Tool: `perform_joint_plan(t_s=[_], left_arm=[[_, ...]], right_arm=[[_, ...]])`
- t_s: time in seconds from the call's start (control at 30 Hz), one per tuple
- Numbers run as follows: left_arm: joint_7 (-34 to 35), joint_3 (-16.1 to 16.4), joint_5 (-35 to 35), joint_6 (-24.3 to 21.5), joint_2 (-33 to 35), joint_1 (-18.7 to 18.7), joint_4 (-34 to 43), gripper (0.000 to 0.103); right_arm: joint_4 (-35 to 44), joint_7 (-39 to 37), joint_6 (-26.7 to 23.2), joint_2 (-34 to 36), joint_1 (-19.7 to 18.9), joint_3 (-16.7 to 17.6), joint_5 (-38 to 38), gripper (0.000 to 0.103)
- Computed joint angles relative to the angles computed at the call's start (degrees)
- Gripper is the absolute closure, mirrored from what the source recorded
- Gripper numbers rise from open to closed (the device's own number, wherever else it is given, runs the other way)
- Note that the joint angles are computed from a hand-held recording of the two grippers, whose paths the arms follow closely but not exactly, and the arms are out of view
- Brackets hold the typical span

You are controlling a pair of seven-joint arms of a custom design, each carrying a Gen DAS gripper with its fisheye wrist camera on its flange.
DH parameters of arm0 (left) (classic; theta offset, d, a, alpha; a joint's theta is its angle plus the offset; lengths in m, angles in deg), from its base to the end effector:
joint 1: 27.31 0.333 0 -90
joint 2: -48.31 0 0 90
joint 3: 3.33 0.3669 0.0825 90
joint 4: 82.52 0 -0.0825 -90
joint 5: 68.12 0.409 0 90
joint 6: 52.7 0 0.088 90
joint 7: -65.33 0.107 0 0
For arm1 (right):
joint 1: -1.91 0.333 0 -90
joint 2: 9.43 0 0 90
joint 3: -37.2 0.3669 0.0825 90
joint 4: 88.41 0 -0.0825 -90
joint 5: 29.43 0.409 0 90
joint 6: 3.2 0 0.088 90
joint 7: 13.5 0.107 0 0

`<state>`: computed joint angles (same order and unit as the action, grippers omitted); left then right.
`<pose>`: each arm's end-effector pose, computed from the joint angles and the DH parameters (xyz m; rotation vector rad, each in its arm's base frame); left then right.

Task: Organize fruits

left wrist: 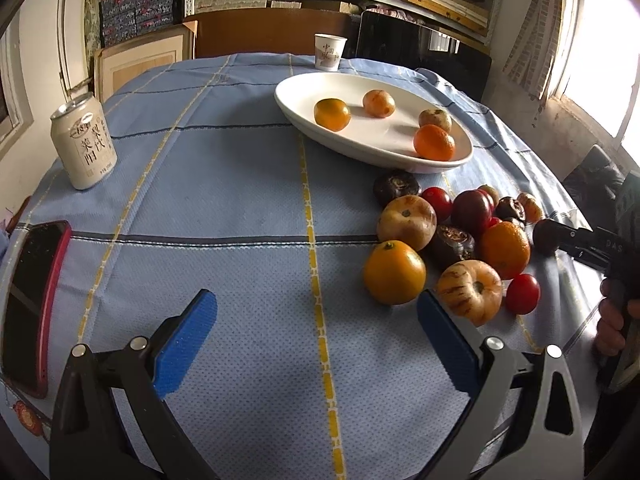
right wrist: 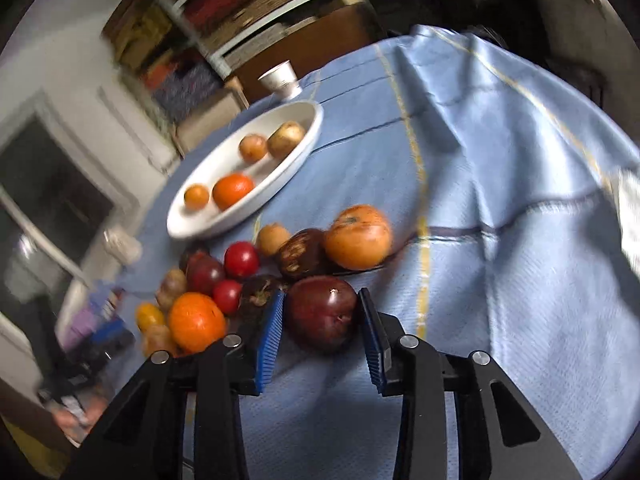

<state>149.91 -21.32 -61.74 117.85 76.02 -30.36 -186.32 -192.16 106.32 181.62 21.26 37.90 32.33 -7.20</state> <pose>0.6988 -0.2401 0.3977 -1.6076 2.1548 -0.8962 0.6484 0.3612 0.3761 -1.3029 1.8563 -0.1427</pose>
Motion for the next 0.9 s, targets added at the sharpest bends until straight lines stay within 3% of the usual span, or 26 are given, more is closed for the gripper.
perform_joint_plan(t_s=[0.07,0.13,0.27,0.33,0.67,0.9], left_arm=[[0.50,-1.41,-0.95,2.02,0.12,1.24,-0.42,0.005],[3.47,-6.53,-2.90,2.99,1.01,5.30,-0.34,0.006],[6.94,-11.20,-5.48,0.21,3.21,8.08,2.25,0.025],[7.53,-10.93,-6.64,-1.81,4.11,7.27,4.01,0.037],[14.28,-13.13,-14.86,-7.12,6.65,7.99,7.78,0.049],[17.06,-11.22,-18.23,-11.25,7.80,5.65,10.73,0.063]], right_arm=[[-0.99,-0.38,3.35,-0.08,-3.06,3.76,1.08,0.066],[-0.79,-1.48,3.78,0.04,-3.44,4.40,1.39,0.066],[-0.88,-3.12,5.03,0.14,-5.89,7.46,2.22,0.066],[-1.03,-3.51,5.13,0.06,-6.34,8.00,2.94,0.066],[-1.22,-6.08,7.17,0.42,-10.63,13.18,3.10,0.066],[-1.36,-6.75,7.77,0.52,-12.16,15.10,2.82,0.066]])
